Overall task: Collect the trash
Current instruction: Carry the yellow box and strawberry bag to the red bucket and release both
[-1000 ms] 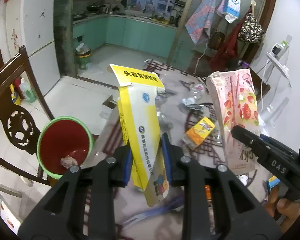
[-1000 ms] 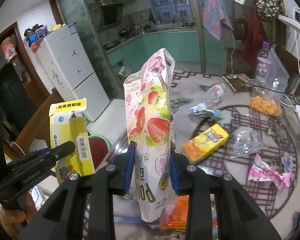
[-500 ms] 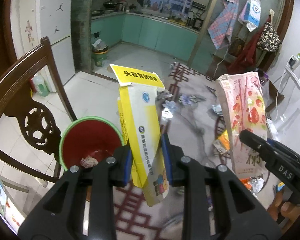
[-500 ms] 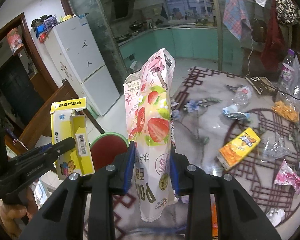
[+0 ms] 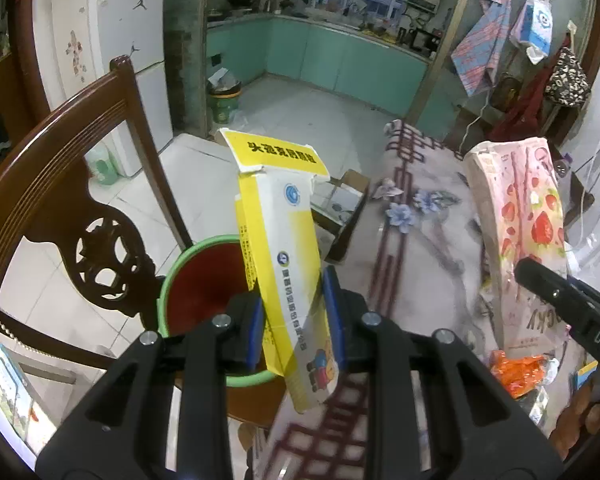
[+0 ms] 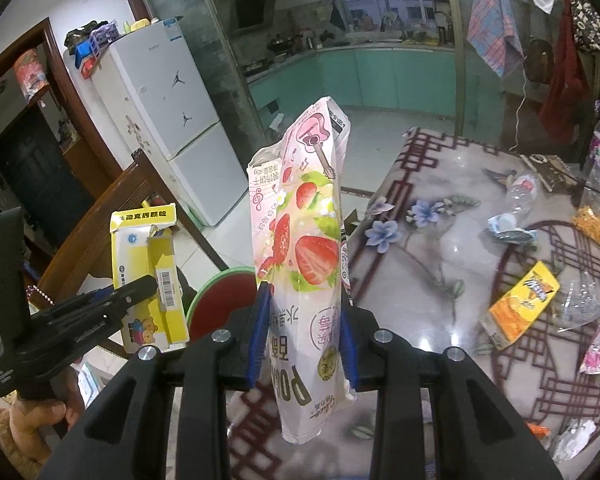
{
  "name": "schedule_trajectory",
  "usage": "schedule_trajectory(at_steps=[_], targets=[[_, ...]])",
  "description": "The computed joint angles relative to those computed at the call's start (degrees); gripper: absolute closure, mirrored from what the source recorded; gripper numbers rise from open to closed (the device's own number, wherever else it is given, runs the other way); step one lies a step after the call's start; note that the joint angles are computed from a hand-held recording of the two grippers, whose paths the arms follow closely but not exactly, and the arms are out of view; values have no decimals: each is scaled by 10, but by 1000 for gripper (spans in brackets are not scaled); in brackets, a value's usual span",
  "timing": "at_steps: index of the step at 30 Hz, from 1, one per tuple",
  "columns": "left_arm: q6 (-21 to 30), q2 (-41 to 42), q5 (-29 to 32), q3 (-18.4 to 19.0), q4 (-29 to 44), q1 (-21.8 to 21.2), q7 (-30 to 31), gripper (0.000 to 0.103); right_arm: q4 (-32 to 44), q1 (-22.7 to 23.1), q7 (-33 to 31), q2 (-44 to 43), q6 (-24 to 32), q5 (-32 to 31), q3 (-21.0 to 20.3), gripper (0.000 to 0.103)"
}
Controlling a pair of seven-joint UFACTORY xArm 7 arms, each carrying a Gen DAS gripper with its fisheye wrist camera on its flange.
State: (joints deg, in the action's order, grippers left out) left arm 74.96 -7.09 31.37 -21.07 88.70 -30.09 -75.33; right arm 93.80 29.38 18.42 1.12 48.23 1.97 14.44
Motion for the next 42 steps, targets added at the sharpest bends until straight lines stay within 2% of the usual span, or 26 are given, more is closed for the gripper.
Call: schedule_trajectory(at_steps=[12,21,33,42], targets=[[-38,-69,-65,22,-91,55,46,77,110,46,3,114,46,10,6,72],[-74,-102,-110,32,-147,95,79,77,219,91,13,204,108,-3,-5,72],[-104,-115,-147,43,-184,126,109,77,363,134,9,311,189,2,-24,72],[-99,-120,-144,40,-188,139,112,77,430,153,-2,354,212,5,-37,70]])
